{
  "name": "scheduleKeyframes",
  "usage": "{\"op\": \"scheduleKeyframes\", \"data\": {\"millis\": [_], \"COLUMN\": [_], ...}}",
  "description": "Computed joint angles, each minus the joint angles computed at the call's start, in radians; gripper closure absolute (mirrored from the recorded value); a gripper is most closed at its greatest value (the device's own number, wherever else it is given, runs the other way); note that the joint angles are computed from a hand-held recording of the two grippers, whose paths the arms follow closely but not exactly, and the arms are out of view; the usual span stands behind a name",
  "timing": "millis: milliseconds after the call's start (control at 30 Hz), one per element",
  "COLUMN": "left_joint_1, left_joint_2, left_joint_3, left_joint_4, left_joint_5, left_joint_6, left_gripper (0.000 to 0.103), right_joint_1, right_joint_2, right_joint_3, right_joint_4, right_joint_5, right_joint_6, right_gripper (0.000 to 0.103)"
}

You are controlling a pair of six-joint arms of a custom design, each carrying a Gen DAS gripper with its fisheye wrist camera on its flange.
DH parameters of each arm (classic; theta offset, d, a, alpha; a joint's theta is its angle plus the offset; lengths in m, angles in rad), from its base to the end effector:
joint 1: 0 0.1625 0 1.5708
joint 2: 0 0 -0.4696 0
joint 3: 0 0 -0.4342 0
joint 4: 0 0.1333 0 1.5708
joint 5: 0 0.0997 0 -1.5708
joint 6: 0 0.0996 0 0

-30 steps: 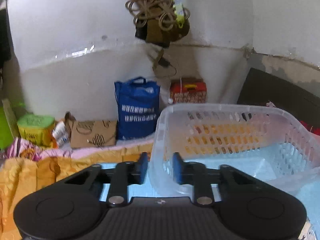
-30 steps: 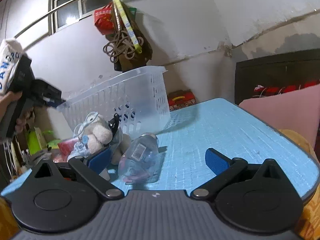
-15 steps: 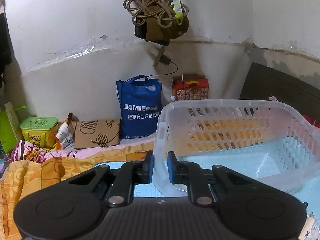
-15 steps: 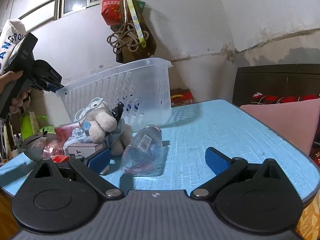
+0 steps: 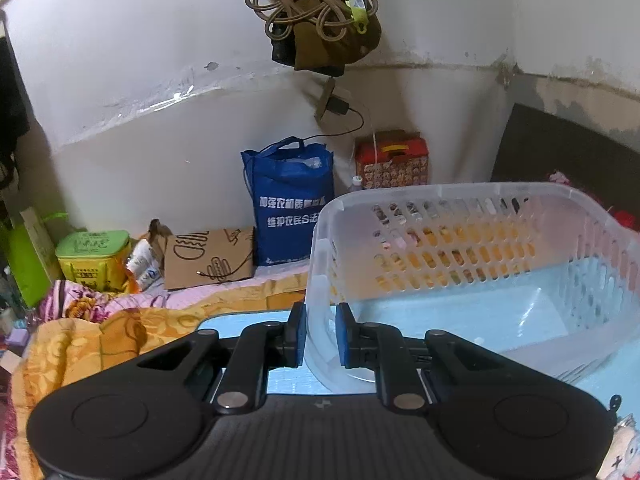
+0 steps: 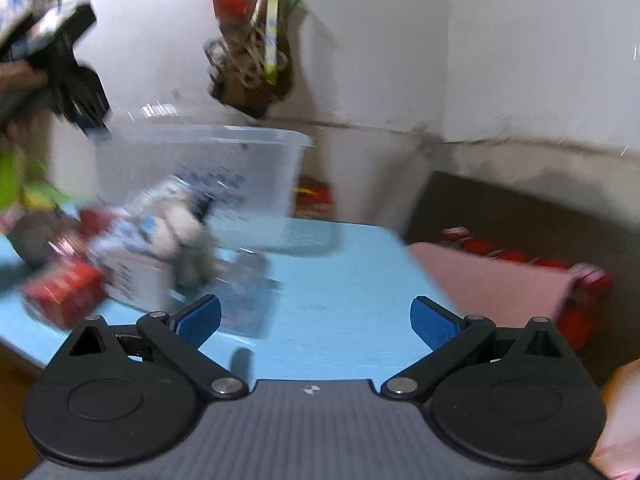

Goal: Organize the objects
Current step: 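Grasp the plush dog with the right gripper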

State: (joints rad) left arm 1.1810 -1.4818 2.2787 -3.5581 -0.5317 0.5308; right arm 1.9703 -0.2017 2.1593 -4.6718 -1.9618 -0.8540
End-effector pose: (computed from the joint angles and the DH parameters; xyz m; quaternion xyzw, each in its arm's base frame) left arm 0.0396 -0.4802 0.3935 0.0699 0.7676 -0.4565 0.4444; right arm 0.2517 -0.3511 -0.0930 0.3987 -0.7298 0.4803 0.2787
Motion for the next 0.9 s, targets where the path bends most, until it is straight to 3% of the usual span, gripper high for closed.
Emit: {"op": "scheduleKeyframes", "data": {"millis": [67,100,267,400,467,533,600,767,900], "left_joint_1": [-0.009,-0.011,-0.022,-0.010,0.001,0.007,0.012,0.028,0.038], "left_joint_2": [0.019,0.033,0.096,0.073,0.057,0.042,0.034,0.005,-0.009], "left_joint_3": [-0.002,-0.002,-0.008,0.000,0.005,0.009,0.016,0.028,0.030], "left_joint_4": [-0.032,-0.070,-0.222,-0.203,-0.182,-0.158,-0.151,-0.112,-0.085], "left_joint_5": [0.024,0.032,0.072,0.040,0.014,-0.008,-0.026,-0.078,-0.105], "left_joint_6": [0.017,0.040,0.138,0.131,0.122,0.098,0.100,0.079,0.082], "left_gripper": [0.081,0.081,0.075,0.076,0.077,0.077,0.077,0.077,0.077], "right_joint_1": [0.017,0.015,-0.052,-0.053,-0.059,-0.098,-0.102,-0.012,0.039], "right_joint_2": [-0.019,-0.039,-0.193,-0.155,-0.162,-0.175,-0.179,-0.159,-0.141], "right_joint_3": [0.011,0.035,0.162,0.115,0.096,0.108,0.107,0.036,-0.025], "right_joint_4": [0.014,0.041,0.328,0.295,0.351,0.371,0.366,0.381,0.450], "right_joint_5": [-0.047,-0.036,0.192,0.163,0.154,0.262,0.312,0.253,0.207], "right_joint_6": [-0.020,-0.001,0.173,0.217,0.251,0.293,0.323,0.264,0.228], "right_gripper": [0.000,0.000,0.000,0.000,0.000,0.001,0.001,0.001,0.009]}}
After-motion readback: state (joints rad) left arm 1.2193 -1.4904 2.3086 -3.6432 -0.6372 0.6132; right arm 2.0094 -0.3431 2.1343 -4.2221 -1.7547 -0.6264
